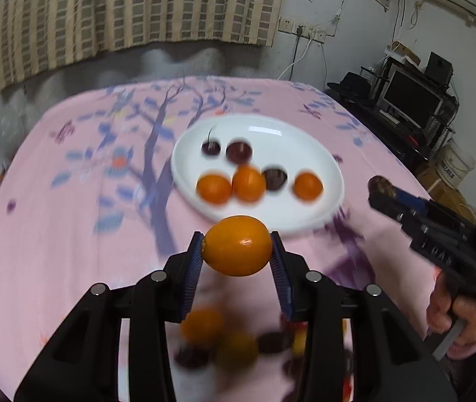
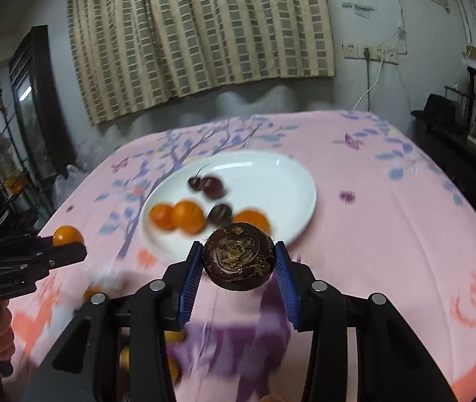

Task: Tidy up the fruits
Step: 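Release both held fruits onto the white plate, then grasp a dark wrinkled fruit with the left gripper while the right gripper grasps another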

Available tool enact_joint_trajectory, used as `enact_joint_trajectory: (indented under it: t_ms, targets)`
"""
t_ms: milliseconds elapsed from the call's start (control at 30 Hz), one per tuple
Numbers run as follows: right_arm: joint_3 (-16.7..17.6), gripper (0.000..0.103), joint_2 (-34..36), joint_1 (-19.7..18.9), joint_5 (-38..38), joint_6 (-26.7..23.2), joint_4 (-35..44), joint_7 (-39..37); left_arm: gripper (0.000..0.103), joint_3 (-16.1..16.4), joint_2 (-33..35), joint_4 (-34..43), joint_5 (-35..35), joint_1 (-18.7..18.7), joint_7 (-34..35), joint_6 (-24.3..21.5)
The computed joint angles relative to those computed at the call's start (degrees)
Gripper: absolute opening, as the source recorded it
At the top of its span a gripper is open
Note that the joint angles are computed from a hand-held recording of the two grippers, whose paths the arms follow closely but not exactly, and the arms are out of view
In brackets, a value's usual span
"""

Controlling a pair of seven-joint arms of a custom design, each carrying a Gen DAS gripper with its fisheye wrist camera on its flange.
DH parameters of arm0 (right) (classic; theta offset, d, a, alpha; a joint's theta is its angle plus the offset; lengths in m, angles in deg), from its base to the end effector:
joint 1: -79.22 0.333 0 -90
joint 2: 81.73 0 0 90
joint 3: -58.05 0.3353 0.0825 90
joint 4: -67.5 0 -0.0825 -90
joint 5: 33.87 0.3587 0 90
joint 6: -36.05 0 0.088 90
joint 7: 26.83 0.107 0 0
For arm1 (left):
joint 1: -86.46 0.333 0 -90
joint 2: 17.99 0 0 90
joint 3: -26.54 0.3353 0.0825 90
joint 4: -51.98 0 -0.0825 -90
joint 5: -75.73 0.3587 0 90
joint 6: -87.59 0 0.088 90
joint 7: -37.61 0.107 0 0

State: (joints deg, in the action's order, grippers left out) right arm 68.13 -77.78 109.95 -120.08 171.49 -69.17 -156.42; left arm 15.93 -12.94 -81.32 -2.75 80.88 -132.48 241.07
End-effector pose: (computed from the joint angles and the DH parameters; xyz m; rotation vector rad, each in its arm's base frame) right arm 0.3743 0.3066 0.3301 -1.1790 2.0467 -0.8958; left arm 0.4946 -0.1113 0.3500 -1.0134 2.5845 -1.0955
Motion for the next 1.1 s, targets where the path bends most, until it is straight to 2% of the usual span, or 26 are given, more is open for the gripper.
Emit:
enact_joint_trajectory:
  t_ms: [100,200,300,333,367,400,467,500,533,633,700,800,867,967,1033,1100]
  targets:
    - [-2.7,0.044,2.6,-3.1,-4.3,5.0,1.9,1.4,0.039,-2.1,6.4,7.3,3.8,-3.0,-5.8,3.6]
    - [-4.4,0.044,5.4,-5.5,-6.7,8.7,3.9,2.4,0.039,-3.0,12.7,13.1,11.8,-5.3,-15.2,7.1]
    - [-5.0,0.044,7.1,-6.2,-9.5,10.0,5.1,3.2,0.039,-3.9,16.4,15.9,16.7,-5.7,-21.0,8.7]
    - [-5.0,0.051,7.2,-6.2,-10.6,10.3,5.0,4.3,0.039,-4.0,16.9,16.1,18.2,-5.9,-23.0,9.5]
    - [-4.8,0.077,6.8,-6.1,-10.9,10.0,4.5,5.5,0.045,-3.6,17.2,16.1,20.2,-6.3,-25.8,10.4]
    - [-4.3,0.085,6.0,-5.4,-9.5,8.6,3.9,5.5,0.067,-3.5,17.0,15.7,21.5,-6.2,-27.7,11.1]
    - [-3.1,0.085,3.5,-4.2,-7.1,6.7,2.3,3.6,0.093,-7.5,14.2,13.2,15.6,-1.8,-21.8,12.9]
    - [-2.4,0.085,2.2,-3.4,-5.8,5.8,1.7,2.0,0.096,-10.0,12.0,11.6,8.9,1.0,-15.0,13.9]
    - [-1.4,0.085,1.0,-2.3,-4.1,4.3,0.9,0.4,0.098,-11.0,8.7,9.3,2.2,3.2,-8.0,13.3]
    - [1.8,0.086,-1.5,1.2,-0.3,1.3,-0.8,-2.1,0.098,-8.1,0.7,2.7,-3.3,5.1,-1.1,7.8]
    - [3.4,0.086,-2.0,3.3,-0.7,3.0,-1.4,-1.5,0.098,-5.3,-3.8,-2.0,-5.1,5.7,1.8,4.7]
    - [4.6,0.086,-1.0,5.6,-4.0,5.1,-1.3,1.2,0.098,0.3,-8.9,-8.9,-6.1,7.1,5.3,-2.6]
    - [5.3,0.086,1.1,7.3,-0.9,4.7,-0.3,-2.8,0.098,4.2,-10.7,-12.9,-7.7,7.8,9.0,-7.0]
    - [5.7,0.086,4.0,9.7,8.3,2.1,1.5,-12.1,0.098,7.0,-10.5,-16.7,-10.3,8.8,15.5,-8.8]
    - [5.0,0.085,4.3,10.3,8.7,3.6,1.3,-12.0,0.098,7.9,-8.8,-17.7,-9.2,9.6,17.3,-9.8]
    - [4.1,0.084,4.8,9.9,7.8,7.7,1.1,-11.3,0.098,7.1,-7.9,-18.0,-7.8,9.3,16.3,-7.1]
